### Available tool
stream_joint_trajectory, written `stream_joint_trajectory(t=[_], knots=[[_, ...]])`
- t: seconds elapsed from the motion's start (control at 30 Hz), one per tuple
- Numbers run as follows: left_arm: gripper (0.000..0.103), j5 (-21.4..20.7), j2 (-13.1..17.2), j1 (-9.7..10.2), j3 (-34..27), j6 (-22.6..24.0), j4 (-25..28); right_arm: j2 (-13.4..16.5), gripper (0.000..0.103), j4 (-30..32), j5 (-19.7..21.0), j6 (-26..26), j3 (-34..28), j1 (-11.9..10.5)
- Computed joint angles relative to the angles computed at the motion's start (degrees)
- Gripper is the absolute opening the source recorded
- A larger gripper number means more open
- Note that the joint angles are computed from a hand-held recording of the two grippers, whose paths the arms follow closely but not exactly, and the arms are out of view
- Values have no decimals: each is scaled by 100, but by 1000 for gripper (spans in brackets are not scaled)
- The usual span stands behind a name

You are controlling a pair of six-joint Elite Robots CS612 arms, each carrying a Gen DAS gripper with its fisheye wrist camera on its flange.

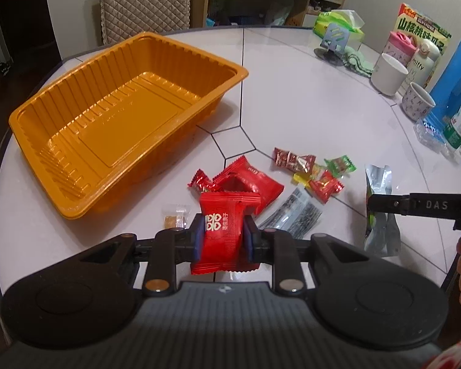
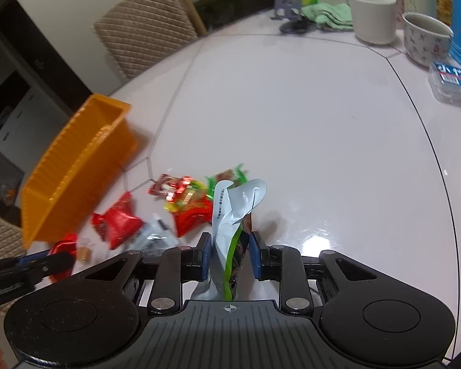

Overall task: Organize snacks
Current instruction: 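Carry the red packet and silver bar over the orange tray with both tools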

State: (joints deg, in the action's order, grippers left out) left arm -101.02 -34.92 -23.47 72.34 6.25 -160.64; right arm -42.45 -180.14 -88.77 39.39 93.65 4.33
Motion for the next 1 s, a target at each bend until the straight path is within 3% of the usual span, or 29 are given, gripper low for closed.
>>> stream_joint_trajectory(t=[0.47, 0.73, 1.0], knots=[[23, 224, -218, 18, 187, -478, -390, 89, 27, -296, 962, -719, -426, 14], [23, 482, -188, 82, 35, -770, -489, 376, 27, -273, 1426, -1058, -1082, 58], [23, 666, 88, 161, -586, -895, -313, 842, 27, -160, 1688, -1127, -2005, 64]])
